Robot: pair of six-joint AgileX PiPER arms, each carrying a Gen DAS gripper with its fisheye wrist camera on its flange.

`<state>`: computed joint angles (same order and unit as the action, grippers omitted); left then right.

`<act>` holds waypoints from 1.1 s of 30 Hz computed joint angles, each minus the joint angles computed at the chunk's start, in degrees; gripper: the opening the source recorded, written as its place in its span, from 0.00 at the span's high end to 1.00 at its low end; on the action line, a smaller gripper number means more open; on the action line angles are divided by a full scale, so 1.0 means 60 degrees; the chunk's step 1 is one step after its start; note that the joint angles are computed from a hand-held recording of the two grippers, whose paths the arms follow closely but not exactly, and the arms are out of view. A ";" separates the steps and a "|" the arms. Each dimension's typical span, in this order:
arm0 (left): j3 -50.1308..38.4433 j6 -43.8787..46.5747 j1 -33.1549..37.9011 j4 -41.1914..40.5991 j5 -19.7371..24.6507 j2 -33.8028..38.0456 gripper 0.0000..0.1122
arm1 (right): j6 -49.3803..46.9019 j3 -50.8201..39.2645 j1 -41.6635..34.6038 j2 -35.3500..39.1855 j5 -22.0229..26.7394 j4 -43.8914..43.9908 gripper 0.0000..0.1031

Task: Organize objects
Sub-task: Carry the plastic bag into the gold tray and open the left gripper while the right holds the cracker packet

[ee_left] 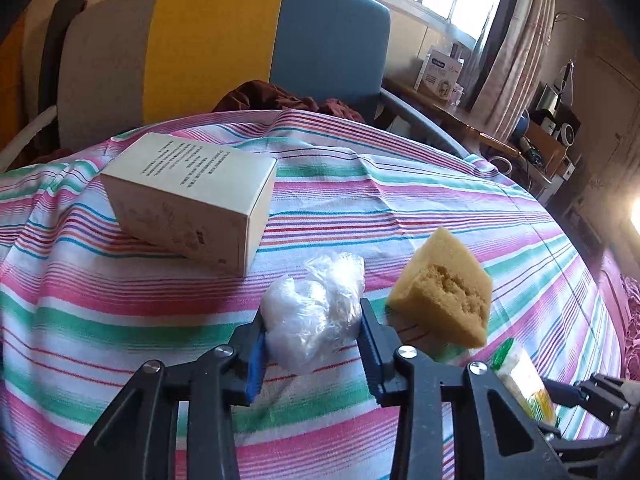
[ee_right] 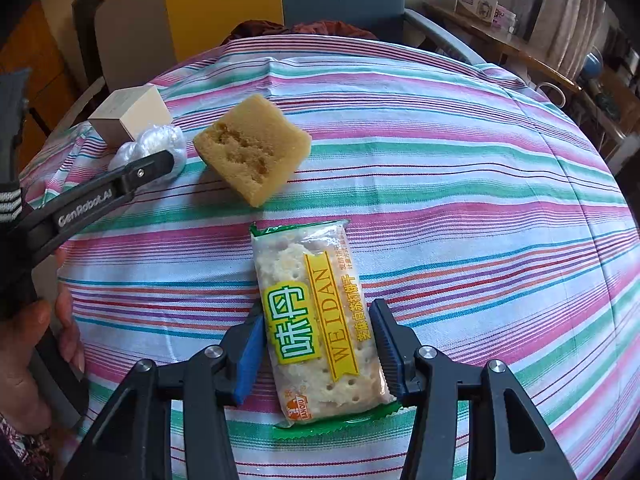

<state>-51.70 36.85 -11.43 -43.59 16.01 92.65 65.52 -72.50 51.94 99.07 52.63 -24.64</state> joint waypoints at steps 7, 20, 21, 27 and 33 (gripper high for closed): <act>0.0842 0.0228 0.0161 -0.0325 -0.0358 -0.0708 0.65 | -0.0029 -0.0062 0.0020 0.0033 0.0044 -0.0042 0.50; 0.2653 -0.0586 0.0015 0.1143 -0.1046 -0.2754 0.65 | -0.0619 0.0227 -0.0018 -0.0217 -0.1196 0.0301 0.53; 0.2784 -0.0644 0.0069 0.1255 -0.1009 -0.2914 0.65 | -0.0753 0.0292 -0.0047 -0.0264 -0.1428 0.0450 0.53; 0.3501 -0.1266 0.0379 0.2122 -0.0752 -0.3926 0.65 | -0.1206 0.0209 0.0257 -0.0180 -0.1938 0.0587 0.53; 0.3984 -0.1746 0.0813 0.2812 -0.0347 -0.4834 0.65 | -0.1324 -0.0134 0.0726 0.0106 -0.1919 0.0098 0.53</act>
